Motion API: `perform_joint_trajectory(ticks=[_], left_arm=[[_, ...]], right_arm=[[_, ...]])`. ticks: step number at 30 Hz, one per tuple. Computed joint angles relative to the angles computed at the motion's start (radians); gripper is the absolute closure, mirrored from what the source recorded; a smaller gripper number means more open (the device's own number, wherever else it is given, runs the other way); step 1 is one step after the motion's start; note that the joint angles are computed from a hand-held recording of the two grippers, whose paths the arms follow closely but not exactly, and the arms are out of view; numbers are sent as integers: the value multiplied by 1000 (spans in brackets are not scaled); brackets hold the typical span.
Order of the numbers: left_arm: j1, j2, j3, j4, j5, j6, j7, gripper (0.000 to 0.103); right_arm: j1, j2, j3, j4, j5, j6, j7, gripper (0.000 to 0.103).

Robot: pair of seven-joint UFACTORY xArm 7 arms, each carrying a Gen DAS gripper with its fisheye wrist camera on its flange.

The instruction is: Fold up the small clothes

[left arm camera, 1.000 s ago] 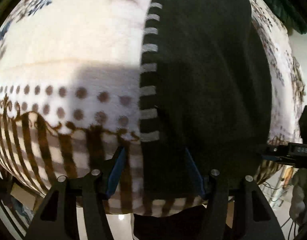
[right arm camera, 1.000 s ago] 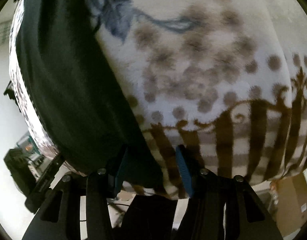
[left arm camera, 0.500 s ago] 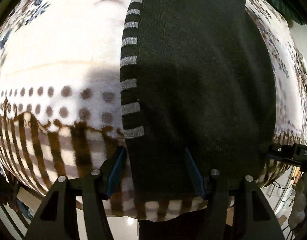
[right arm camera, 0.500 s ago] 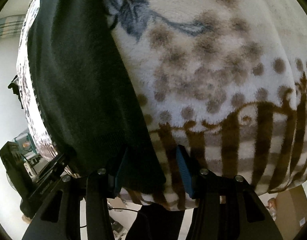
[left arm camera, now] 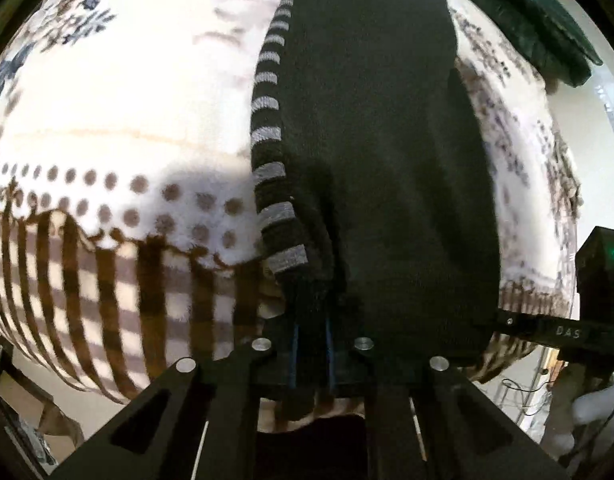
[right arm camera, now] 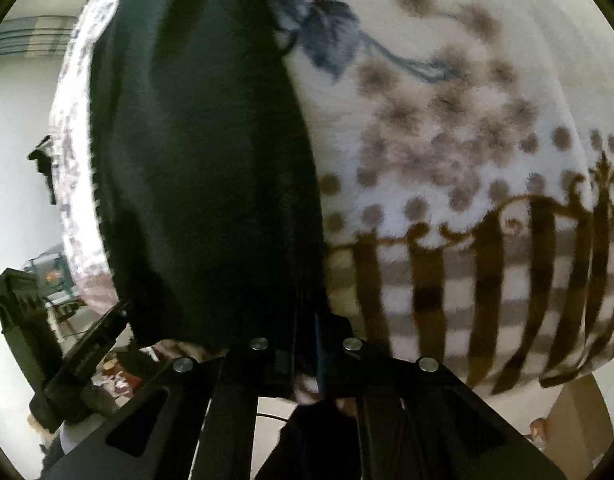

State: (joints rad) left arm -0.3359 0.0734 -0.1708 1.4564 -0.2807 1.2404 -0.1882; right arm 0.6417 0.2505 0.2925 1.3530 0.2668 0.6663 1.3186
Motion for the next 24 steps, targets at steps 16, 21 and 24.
perform_joint_trajectory(ticks=[16, 21, 24], left_arm=[[121, -16, 59, -120, -323, 1, 39, 39], [130, 54, 44, -108, -395, -11, 86, 38], [106, 75, 23, -63, -320, -20, 98, 39]], right_arm=[[-67, 22, 66, -98, 318, -181, -199, 76], [-98, 84, 135, -115, 529, -356, -339, 55], [-128, 140, 187, -75, 636, -426, -432, 45]])
